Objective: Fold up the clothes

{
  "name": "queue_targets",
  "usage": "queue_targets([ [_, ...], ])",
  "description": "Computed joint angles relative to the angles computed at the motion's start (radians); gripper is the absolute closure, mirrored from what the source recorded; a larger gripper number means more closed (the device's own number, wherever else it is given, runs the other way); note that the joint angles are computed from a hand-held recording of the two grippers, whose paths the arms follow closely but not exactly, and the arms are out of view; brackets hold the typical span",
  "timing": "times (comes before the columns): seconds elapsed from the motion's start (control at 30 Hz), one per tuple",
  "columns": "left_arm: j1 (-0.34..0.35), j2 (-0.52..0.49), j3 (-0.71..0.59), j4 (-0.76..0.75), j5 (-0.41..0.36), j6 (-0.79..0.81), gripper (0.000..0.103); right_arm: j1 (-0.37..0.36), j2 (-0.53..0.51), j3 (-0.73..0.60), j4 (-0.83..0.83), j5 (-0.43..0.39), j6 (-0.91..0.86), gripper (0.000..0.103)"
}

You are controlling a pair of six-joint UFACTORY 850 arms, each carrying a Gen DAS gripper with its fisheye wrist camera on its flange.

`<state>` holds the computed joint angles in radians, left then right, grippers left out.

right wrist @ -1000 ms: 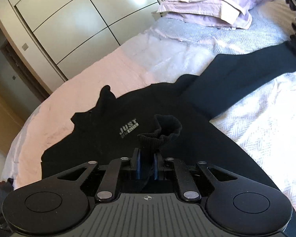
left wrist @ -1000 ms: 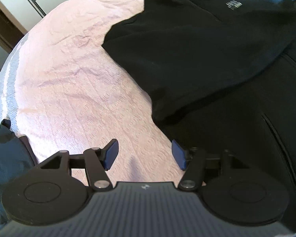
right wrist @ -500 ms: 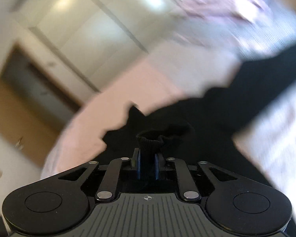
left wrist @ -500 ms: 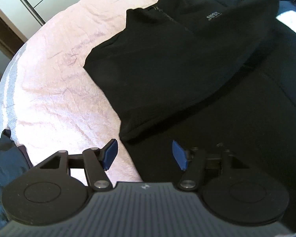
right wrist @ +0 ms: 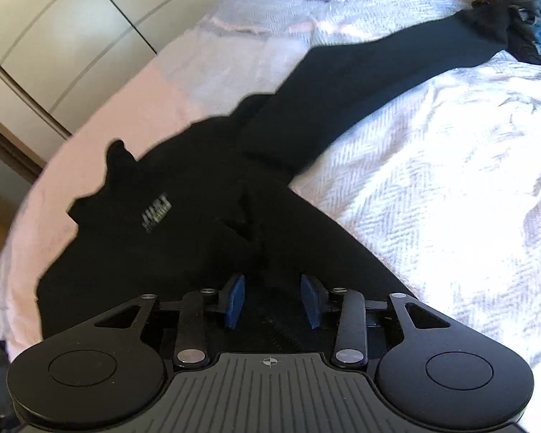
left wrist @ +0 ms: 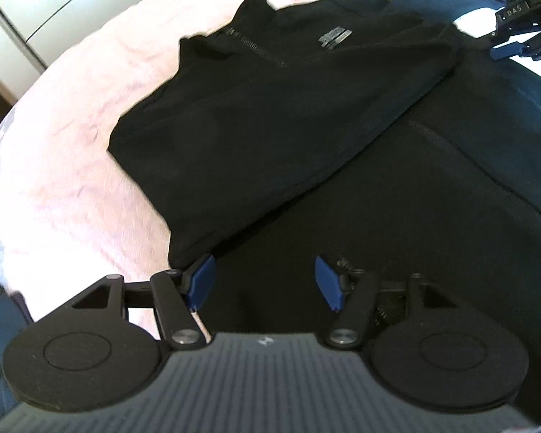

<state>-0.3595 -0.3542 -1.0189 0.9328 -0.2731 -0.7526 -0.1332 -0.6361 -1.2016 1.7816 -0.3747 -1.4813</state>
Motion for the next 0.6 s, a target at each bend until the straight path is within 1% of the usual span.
queue_targets([
  [0.1, -0.005, -0.020, -0.039, -0.078, 0.013, 0.109, 0.044, -0.024, 0.042, 0.016, 0.002, 0.003, 0.002, 0.064],
  [0.2, -0.018, -0.055, -0.103, -0.119, 0.011, 0.180, 0.043, -0.072, 0.051, -0.007, 0.039, 0.018, -0.024, 0.064],
  [0.3, -0.038, -0.111, -0.198, -0.151, -0.009, 0.211, 0.041, -0.125, 0.014, -0.083, 0.053, 0.053, -0.008, 0.063],
  [0.43, -0.077, -0.222, -0.368, -0.193, -0.081, 0.233, 0.040, -0.187, -0.072, -0.216, 0.223, 0.097, -0.113, 0.060],
  [0.47, -0.089, -0.259, -0.422, -0.208, -0.107, 0.236, 0.040, -0.197, -0.110, -0.267, 0.208, 0.109, -0.102, 0.059],
  [0.53, -0.113, -0.332, -0.528, -0.245, -0.159, 0.251, 0.039, -0.216, -0.200, -0.390, 0.090, 0.134, -0.005, 0.059],
  [0.6, -0.135, -0.407, -0.634, -0.300, -0.207, 0.288, 0.039, -0.234, -0.298, -0.524, -0.106, 0.159, 0.165, 0.059],
])
